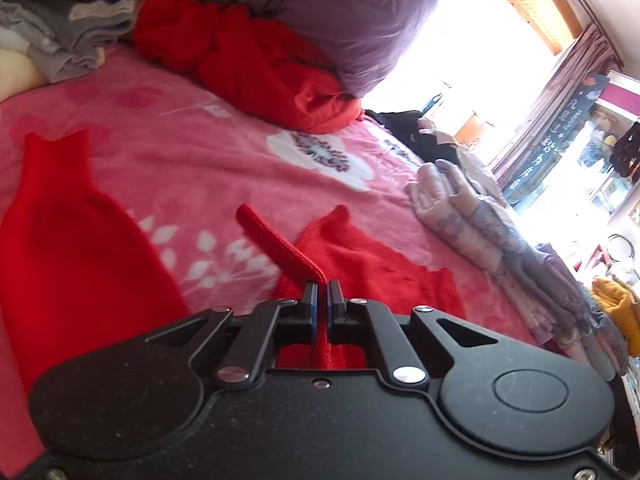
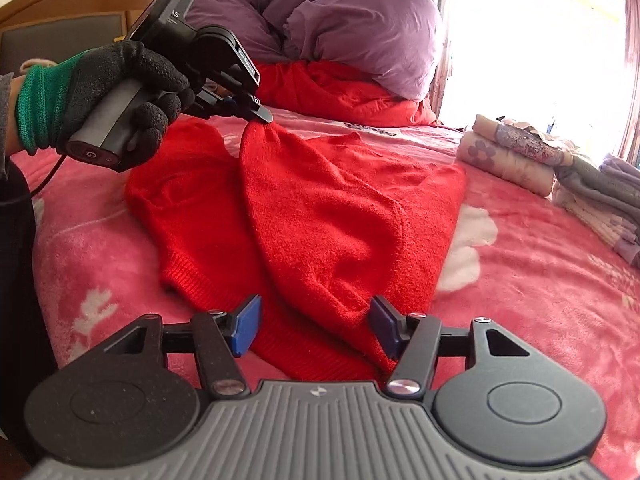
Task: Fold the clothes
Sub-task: 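Hold the folded sleeve with the left tool and lay it along the body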
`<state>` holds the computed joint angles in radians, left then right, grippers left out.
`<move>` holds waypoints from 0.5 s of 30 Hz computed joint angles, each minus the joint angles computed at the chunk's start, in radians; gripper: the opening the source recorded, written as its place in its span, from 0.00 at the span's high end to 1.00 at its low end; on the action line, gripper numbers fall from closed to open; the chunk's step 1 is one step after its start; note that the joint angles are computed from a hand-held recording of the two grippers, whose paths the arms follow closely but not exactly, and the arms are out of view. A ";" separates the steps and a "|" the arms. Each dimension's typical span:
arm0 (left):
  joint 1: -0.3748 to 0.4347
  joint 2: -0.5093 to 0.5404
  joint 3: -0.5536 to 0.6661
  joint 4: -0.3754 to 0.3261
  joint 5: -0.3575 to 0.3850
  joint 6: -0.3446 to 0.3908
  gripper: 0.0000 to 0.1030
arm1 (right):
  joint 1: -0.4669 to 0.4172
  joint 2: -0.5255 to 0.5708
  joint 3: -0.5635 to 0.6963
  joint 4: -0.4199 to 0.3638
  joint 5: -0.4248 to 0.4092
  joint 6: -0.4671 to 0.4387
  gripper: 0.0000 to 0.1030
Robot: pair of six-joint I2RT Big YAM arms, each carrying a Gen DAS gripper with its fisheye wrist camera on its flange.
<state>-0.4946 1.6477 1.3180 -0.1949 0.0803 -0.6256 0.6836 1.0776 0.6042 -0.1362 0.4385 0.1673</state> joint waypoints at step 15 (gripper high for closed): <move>-0.144 0.237 0.449 -0.281 -0.069 0.053 0.99 | -0.032 -0.029 -0.018 0.034 -0.084 0.024 0.43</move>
